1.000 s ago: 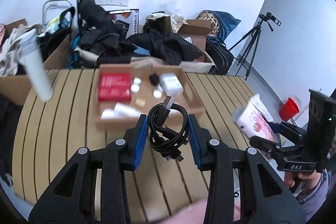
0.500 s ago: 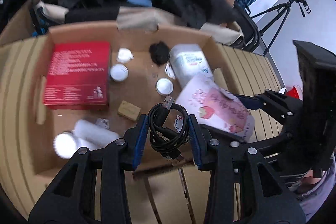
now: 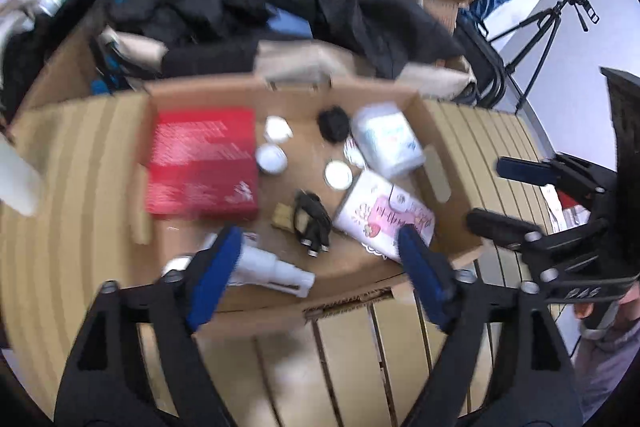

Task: Organize objects
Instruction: 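Open both tools in the tray and lift them away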

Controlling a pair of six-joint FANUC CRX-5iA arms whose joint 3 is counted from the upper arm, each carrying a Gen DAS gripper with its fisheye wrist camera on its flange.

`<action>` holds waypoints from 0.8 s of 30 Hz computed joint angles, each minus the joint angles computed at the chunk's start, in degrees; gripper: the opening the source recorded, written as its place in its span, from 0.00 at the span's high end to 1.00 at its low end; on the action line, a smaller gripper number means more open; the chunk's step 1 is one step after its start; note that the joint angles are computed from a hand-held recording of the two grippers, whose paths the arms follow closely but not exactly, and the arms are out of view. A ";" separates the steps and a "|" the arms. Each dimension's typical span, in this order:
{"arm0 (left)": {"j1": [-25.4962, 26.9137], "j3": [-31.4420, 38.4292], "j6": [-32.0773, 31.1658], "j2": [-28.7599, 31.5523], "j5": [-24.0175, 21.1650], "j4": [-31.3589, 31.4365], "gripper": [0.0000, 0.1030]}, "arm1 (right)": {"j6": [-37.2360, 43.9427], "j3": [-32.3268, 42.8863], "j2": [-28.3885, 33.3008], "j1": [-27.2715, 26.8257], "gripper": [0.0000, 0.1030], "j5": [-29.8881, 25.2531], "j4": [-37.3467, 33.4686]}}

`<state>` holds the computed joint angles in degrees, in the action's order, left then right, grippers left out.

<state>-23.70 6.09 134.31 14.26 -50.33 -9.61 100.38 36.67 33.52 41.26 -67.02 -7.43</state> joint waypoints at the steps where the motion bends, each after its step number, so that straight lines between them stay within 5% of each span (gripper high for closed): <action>1: -1.29 1.26 1.77 -1.53 -2.49 -2.70 0.17 | -0.41 -0.98 -2.16 -0.26 0.24 0.18 -0.54; 11: -14.16 8.21 10.45 -10.39 -18.72 -16.32 0.05 | -5.93 -16.17 -21.50 2.44 0.18 3.48 3.32; 19: -34.69 11.20 22.17 -13.39 -30.55 -32.65 0.00 | -11.18 -38.43 -44.48 9.33 0.18 11.98 7.36; 24: -50.03 13.53 30.35 -10.45 -41.28 -43.60 0.00 | -22.71 -52.96 -58.90 17.89 0.18 14.88 15.03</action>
